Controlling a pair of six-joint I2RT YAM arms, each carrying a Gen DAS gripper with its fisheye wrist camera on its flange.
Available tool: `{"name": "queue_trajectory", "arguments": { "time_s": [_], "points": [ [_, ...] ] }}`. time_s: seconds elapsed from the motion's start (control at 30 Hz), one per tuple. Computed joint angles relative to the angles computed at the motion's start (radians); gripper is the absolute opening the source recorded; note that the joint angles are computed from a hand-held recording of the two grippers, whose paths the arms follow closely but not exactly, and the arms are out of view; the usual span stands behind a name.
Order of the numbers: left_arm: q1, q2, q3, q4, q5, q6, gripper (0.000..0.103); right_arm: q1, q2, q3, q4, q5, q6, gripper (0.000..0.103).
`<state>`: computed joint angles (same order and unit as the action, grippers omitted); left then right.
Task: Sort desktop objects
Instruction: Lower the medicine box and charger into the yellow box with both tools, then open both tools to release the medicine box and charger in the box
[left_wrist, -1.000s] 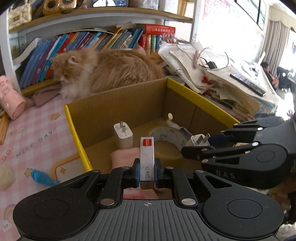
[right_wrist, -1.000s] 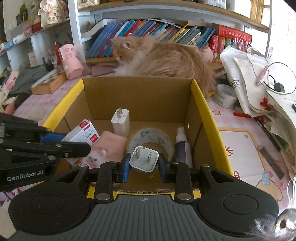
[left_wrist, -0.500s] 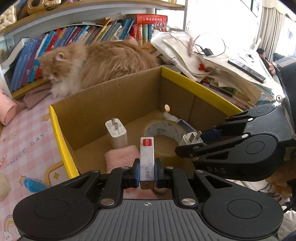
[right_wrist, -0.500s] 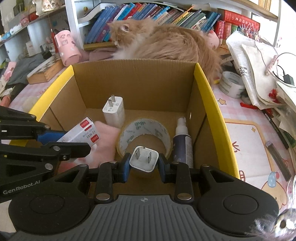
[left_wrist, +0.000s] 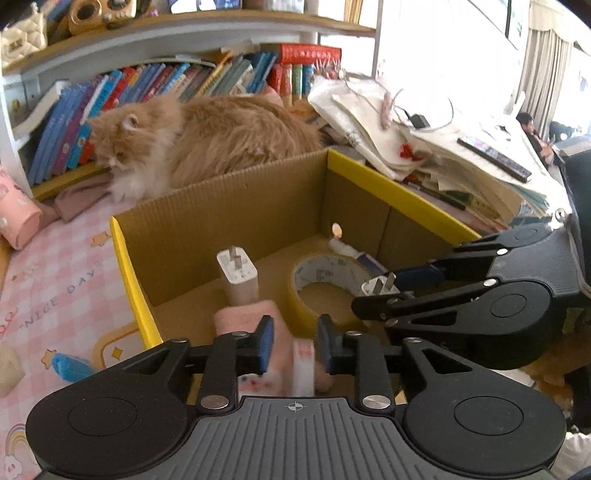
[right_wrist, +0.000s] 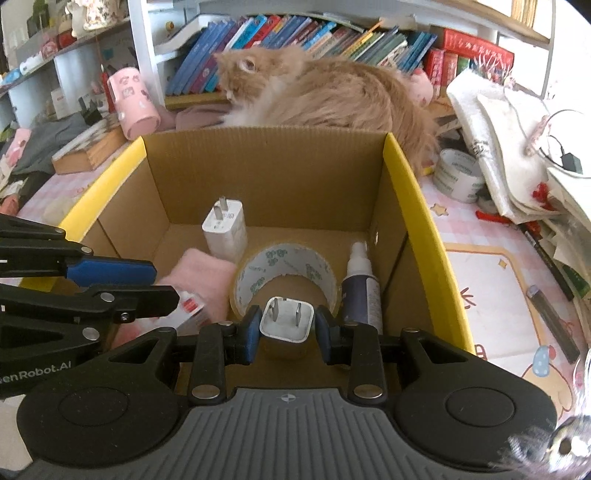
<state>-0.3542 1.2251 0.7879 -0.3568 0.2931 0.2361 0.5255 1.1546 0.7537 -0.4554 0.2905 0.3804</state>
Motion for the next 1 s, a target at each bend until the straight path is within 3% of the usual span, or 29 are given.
{"name": "queue_trajectory", "arguments": {
  "time_s": [0.17,0.33,0.5,0.67,1.0],
  "points": [
    [-0.009,-0.078,-0.052,0.045,-0.037,-0.027,0.055,0.035,-0.060,-0.024,0.008,0.051,0.039,0.037],
    [0.018,-0.152,-0.074,0.041,-0.023,-0.050,0.069,0.075,-0.125,-0.041,-0.011,0.108,0.088,0.042],
    [0.048,-0.231,-0.097,0.025,-0.018,-0.061,0.077,0.134,-0.181,-0.049,-0.041,0.176,0.146,0.054],
    [0.073,-0.306,-0.121,0.011,-0.015,-0.064,0.086,0.197,-0.208,-0.039,-0.093,0.239,0.198,0.055],
    [0.130,-0.428,-0.168,-0.023,0.062,-0.036,0.088,0.402,-0.243,-0.014,-0.248,0.467,0.404,0.061]
  ]
}}
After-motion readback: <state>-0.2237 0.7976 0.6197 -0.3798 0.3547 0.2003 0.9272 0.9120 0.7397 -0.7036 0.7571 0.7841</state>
